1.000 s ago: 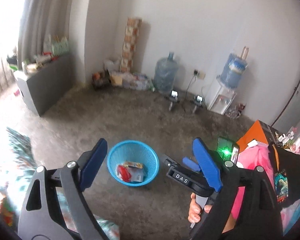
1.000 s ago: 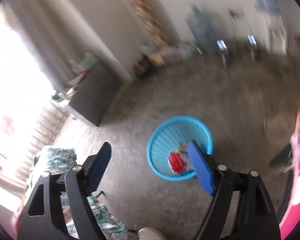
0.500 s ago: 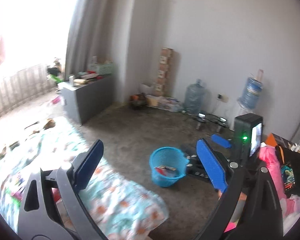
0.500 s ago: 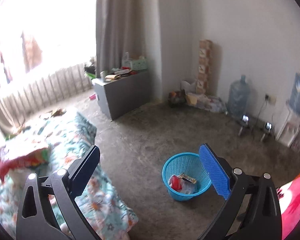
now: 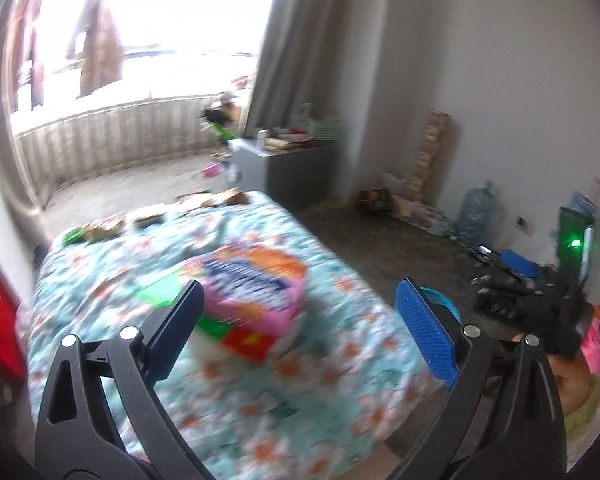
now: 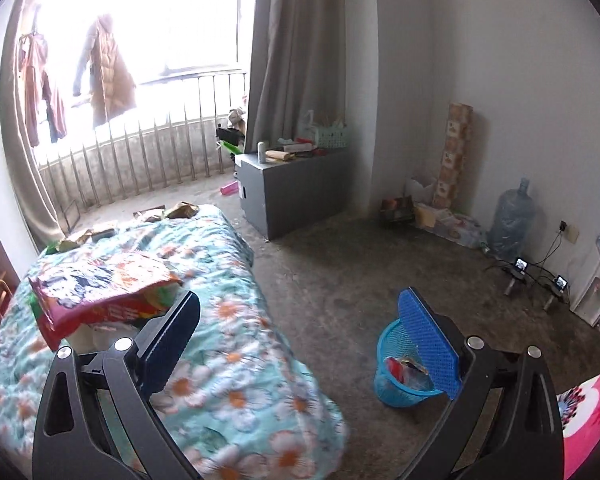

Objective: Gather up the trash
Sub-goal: 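Move both tools back over the bed toward the green bag and pink snack bag, then grasp the green snack bag with the left tool while the right tool grasps the pink snack bag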

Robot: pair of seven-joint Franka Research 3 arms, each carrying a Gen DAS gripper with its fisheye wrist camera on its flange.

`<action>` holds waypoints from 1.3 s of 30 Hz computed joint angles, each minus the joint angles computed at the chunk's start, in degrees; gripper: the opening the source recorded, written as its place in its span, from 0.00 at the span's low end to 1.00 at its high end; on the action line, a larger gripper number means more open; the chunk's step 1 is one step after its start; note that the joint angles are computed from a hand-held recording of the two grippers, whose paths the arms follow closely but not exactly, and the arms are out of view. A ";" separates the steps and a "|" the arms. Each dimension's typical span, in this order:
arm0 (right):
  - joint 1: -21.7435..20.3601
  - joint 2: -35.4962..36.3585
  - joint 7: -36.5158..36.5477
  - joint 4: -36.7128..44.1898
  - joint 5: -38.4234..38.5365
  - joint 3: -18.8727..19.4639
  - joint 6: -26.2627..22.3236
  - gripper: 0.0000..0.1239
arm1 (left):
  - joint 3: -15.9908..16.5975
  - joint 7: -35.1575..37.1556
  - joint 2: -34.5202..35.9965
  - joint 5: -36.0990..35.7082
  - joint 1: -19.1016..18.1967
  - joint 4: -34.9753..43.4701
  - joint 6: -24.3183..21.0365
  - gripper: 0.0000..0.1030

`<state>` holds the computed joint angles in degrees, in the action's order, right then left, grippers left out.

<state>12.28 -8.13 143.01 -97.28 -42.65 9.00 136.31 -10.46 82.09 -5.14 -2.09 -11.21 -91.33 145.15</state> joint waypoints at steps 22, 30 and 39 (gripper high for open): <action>3.72 0.97 -16.47 -6.82 37.83 -3.27 18.67 0.76 | 7.79 -7.26 -11.44 -3.17 1.14 -23.24 12.77 0.92; 5.96 10.52 -43.85 3.03 85.34 -5.50 16.46 0.56 | 12.10 5.63 -10.48 -17.81 -4.25 -24.60 16.87 0.92; 1.27 21.89 -43.68 14.63 95.81 -1.91 10.38 0.41 | 16.50 25.12 -4.59 -47.15 -9.56 -17.08 13.95 0.91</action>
<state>13.55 13.77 99.33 -82.65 53.16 7.09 146.70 6.04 107.21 -9.73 -49.24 -20.77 -108.41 159.11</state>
